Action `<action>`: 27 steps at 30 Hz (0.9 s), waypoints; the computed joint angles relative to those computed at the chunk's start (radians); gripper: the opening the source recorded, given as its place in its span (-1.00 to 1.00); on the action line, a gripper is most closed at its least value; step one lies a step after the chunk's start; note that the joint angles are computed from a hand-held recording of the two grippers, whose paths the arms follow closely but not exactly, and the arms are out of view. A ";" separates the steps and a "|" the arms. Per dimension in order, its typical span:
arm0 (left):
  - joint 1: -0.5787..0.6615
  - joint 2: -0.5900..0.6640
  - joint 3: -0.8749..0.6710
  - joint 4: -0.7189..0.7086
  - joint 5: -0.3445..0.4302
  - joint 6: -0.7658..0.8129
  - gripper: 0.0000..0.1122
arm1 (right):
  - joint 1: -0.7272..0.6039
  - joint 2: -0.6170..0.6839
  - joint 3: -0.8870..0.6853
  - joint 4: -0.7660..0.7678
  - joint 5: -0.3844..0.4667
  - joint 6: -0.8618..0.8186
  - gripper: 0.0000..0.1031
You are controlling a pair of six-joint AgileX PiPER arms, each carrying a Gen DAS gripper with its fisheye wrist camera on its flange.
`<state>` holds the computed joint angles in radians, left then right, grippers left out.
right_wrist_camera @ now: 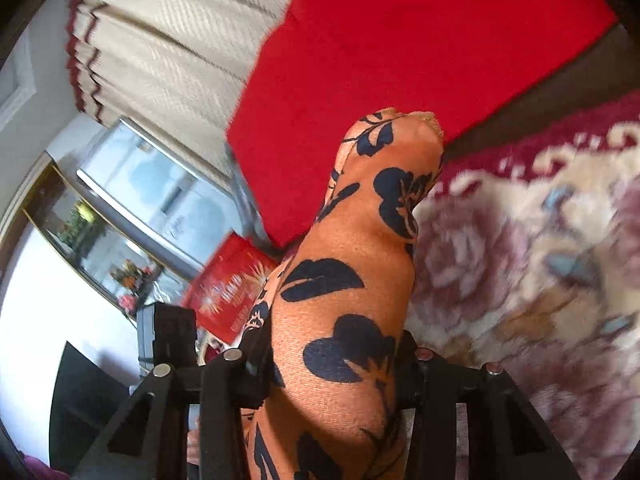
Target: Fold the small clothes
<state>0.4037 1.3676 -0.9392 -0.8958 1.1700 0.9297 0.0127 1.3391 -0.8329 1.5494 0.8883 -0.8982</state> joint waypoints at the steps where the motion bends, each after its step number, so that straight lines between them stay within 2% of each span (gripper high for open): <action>1: -0.025 -0.025 -0.018 -0.011 0.002 -0.019 -0.27 | -0.058 -0.026 0.007 -0.007 0.042 0.001 -0.12; 5: -0.226 -0.059 -0.018 -0.015 -0.117 -0.142 -0.27 | -0.276 -0.043 0.030 -0.025 0.202 0.012 -0.12; 7: -0.357 -0.033 -0.019 0.059 -0.211 -0.252 -0.27 | -0.391 0.014 0.033 -0.081 0.297 0.025 -0.12; 8: -0.421 -0.019 -0.016 0.118 -0.269 -0.315 -0.21 | -0.423 0.043 0.035 -0.114 0.307 0.041 -0.09; 10: -0.536 0.031 -0.015 0.288 -0.364 -0.479 -0.18 | -0.422 0.112 0.018 -0.226 0.252 0.142 0.05; 11: -0.568 0.055 -0.015 0.338 -0.391 -0.527 -0.08 | -0.399 0.135 0.000 -0.315 0.198 0.218 0.23; 12: -0.578 0.070 -0.015 0.349 -0.393 -0.549 -0.03 | -0.387 0.161 -0.007 -0.364 0.171 0.257 0.23; 13: -0.563 0.072 -0.016 0.333 -0.388 -0.540 -0.01 | -0.404 0.161 -0.008 -0.373 0.183 0.263 0.24; 15: -0.512 0.054 -0.011 0.285 -0.352 -0.479 0.00 | -0.419 0.107 -0.006 -0.396 0.179 0.272 0.28; 17: -0.460 -0.011 0.030 0.250 -0.346 -0.404 0.00 | -0.419 -0.029 0.005 -0.467 0.103 0.308 0.28; 19: -0.437 -0.060 0.075 0.249 -0.369 -0.347 0.03 | -0.447 -0.127 0.033 -0.443 0.077 0.258 0.28; 20: -0.417 -0.063 0.074 0.250 -0.359 -0.314 0.03 | -0.476 -0.167 0.046 -0.405 0.091 0.212 0.22; 22: -0.435 -0.053 0.086 0.288 -0.396 -0.309 0.03 | -0.480 -0.205 0.048 -0.371 0.101 0.165 -0.08; 23: -0.456 -0.050 0.093 0.322 -0.413 -0.336 0.04 | -0.446 -0.207 0.040 -0.381 0.079 0.163 -0.29; 25: -0.480 -0.011 0.092 0.377 -0.433 -0.382 0.05 | -0.357 -0.164 0.010 -0.404 0.043 0.206 -0.30; 27: -0.449 -0.005 0.109 0.371 -0.425 -0.363 0.14 | -0.266 -0.099 -0.012 -0.431 0.001 0.265 -0.28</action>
